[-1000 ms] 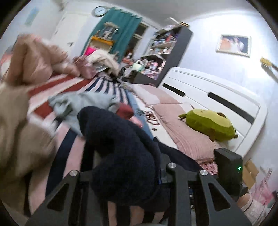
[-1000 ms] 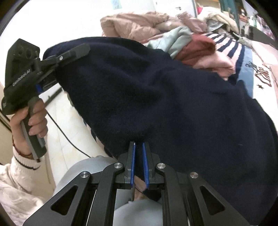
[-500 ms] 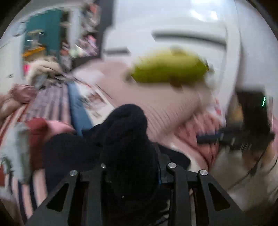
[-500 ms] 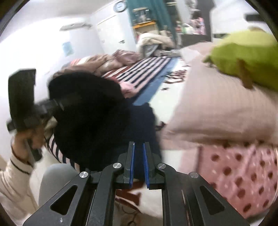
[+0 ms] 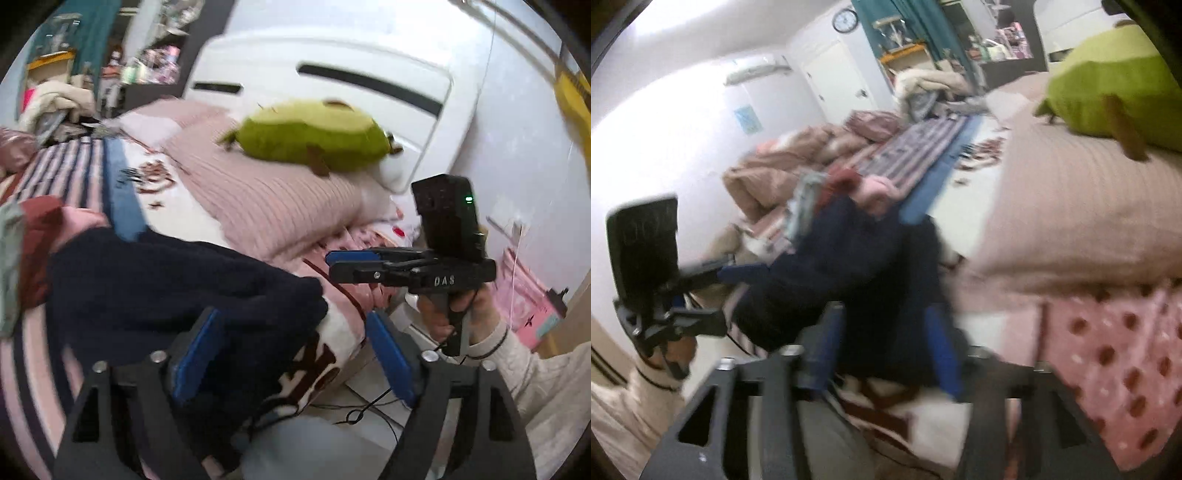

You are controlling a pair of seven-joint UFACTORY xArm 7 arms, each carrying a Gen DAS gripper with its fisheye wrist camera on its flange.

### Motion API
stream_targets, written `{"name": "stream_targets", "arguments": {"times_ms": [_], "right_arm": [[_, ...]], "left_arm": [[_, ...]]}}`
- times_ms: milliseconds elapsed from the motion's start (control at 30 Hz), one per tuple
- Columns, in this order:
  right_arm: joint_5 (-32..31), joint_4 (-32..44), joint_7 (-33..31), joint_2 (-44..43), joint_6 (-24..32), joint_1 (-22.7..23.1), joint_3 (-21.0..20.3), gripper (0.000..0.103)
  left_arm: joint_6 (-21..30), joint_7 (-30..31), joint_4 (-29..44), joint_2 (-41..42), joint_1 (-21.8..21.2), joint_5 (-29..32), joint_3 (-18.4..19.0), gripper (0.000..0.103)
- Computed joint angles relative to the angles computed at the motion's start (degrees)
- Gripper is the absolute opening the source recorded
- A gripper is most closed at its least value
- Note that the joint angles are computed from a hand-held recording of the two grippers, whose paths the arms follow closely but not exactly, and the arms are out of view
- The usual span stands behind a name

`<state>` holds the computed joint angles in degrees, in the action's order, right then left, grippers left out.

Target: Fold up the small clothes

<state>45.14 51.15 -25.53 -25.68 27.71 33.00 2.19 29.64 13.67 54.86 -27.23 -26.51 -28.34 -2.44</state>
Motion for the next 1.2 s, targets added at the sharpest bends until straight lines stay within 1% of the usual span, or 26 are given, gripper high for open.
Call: {"name": "stream_targets", "arguments": {"times_ms": [33, 67, 100, 167, 300, 367, 400, 433, 467, 500, 533, 567, 600, 633, 700, 767, 800, 833, 900, 933, 967, 1033, 1067, 1100, 1167, 1200], "right_arm": [[2.39, 2.05, -1.26, 1.66, 0.86, 1.77, -0.99, 0.056], [4.41, 3.97, -2.26, 3.56, 1.97, 2.76, -1.41, 0.063], [5.75, 5.32, -2.71, 4.77, 3.48, 2.91, -1.34, 0.076], [5.50, 9.13, -0.72, 8.47, 7.27, 1.87, 0.02, 0.087], [2.21, 14.18, 5.44, 14.22, 10.67, -1.30, 4.40, 0.087], [-1.28, 15.33, 8.58, 16.26, 8.64, -2.00, 6.59, 0.087], [-5.24, 15.42, 11.79, 17.03, 5.65, -3.14, 8.82, 0.076], [-9.61, 15.34, 15.28, 17.59, 3.25, -3.76, 10.13, 0.059], [-15.07, 15.34, 19.61, 17.89, 1.99, -4.57, 11.18, 0.021], [-20.17, 15.34, 23.79, 17.98, 1.01, -3.75, 10.71, 0.019], [-23.50, 13.80, 25.70, 16.50, -2.37, -5.32, 12.64, 0.017], [-26.21, 13.00, 27.07, 15.42, -3.90, -5.37, 12.83, 0.016], [-30.74, 11.53, 29.70, 13.10, -5.89, -6.78, 14.11, 0.016], [-32.87, 11.10, 31.33, 11.85, -6.20, -6.49, 13.55, 0.016], [-33.95, 9.82, 32.61, 8.96, -4.99, -6.37, 12.28, 0.016], [-37.06, 7.65, 35.18, 5.87, -3.02, -8.18, 11.97, 0.016], [-37.61, 7.12, 35.34, 5.40, -1.98, -8.41, 11.39, 0.016], [-36.12, 6.05, 33.71, 4.91, 0.41, -7.43, 9.49, 0.016], [-30.79, 5.44, 28.45, 5.90, 5.68, -4.70, 5.74, 0.020], [-29.65, 5.12, 27.37, 6.28, 6.87, -4.68, 5.53, 0.022], [-29.31, 4.43, 26.60, 6.44, 6.75, -5.01, 5.77, 0.030], [-29.80, 2.49, 25.43, 5.53, 3.78, -6.04, 6.46, 0.042], [-31.46, 2.54, 26.59, 5.45, 3.14, -7.34, 7.26, 0.054], [-32.01, 2.75, 26.66, 5.57, 3.01, -7.83, 7.29, 0.060], [-29.73, 4.43, 23.82, 6.79, 5.52, -7.01, 5.52, 0.066], [-26.91, 5.42, 21.41, 7.79, 6.77, -6.91, 4.77, 0.067]], "left_arm": [[-0.11, -1.58, -2.02, -2.77, 1.76, 1.59, -0.66, 0.080], [-0.01, -3.20, -3.42, -4.64, 3.46, 3.43, -1.23, 0.080], [0.19, -4.88, -4.86, -6.47, 5.09, 5.33, -1.77, 0.080], [1.07, -8.11, -7.57, -9.80, 7.92, 8.49, -1.97, 0.080], [1.50, -10.69, -12.45, -14.10, 8.71, 9.00, 1.24, 0.080], [0.77, -11.00, -14.48, -15.20, 8.75, 8.99, 2.45, 0.080], [0.14, -11.17, -15.05, -15.19, 8.49, 8.74, 2.83, 0.080], [-0.38, -11.00, -15.62, -15.31, 7.95, 8.21, 3.66, 0.080], [-1.00, -10.46, -15.87, -15.05, 7.09, 7.39, 4.77, 0.080], [-1.51, -10.00, -16.19, -15.12, 6.49, 6.75, 5.52, 0.080], [-1.94, -9.32, -16.42, -15.10, 5.76, 6.06, 6.34, 0.080], [-2.19, -8.96, -16.57, -15.16, 5.28, 5.61, 6.58, 0.080], [-2.81, -8.36, -16.31, -14.52, 4.60, 5.03, 7.00, 0.080], [-3.12, -7.97, -15.98, -13.98, 4.16, 4.59, 7.25, 0.080], [-4.01, -6.41, -14.87, -12.10, 2.23, 2.75, 8.48, 0.080], [-4.39, -4.09, -13.39, -9.99, -0.35, 0.07, 10.09, 0.082], [-4.28, -2.58, -12.37, -8.54, -1.96, -1.82, 11.21, 0.084], [-4.18, -0.65, -11.25, -6.81, -3.91, -4.46, 12.68, 0.086], [-3.18, 3.10, -9.11, -3.72, -6.68, -10.21, 15.34, 0.087], [-2.50, 4.33, -8.09, -2.24, -7.44, -12.75, 16.26, 0.088], [-1.37, 4.57, -6.70, -0.13, -7.50, -14.52, 16.75, 0.088], [1.14, 4.01, -4.19, 3.66, -6.12, -15.22, 16.32, 0.089], [2.02, 4.44, -3.38, 4.83, -5.77, -16.20, 16.26, 0.090], [3.09, 5.91, -2.38, 6.20, -6.21, -19.07, 17.05, 0.093], [5.00, 7.80, -0.56, 8.98, -6.46, -24.53, 18.16, 0.094], [4.94, 7.42, -0.01, 9.98, -5.85, -25.46, 17.71, 0.094]]}}
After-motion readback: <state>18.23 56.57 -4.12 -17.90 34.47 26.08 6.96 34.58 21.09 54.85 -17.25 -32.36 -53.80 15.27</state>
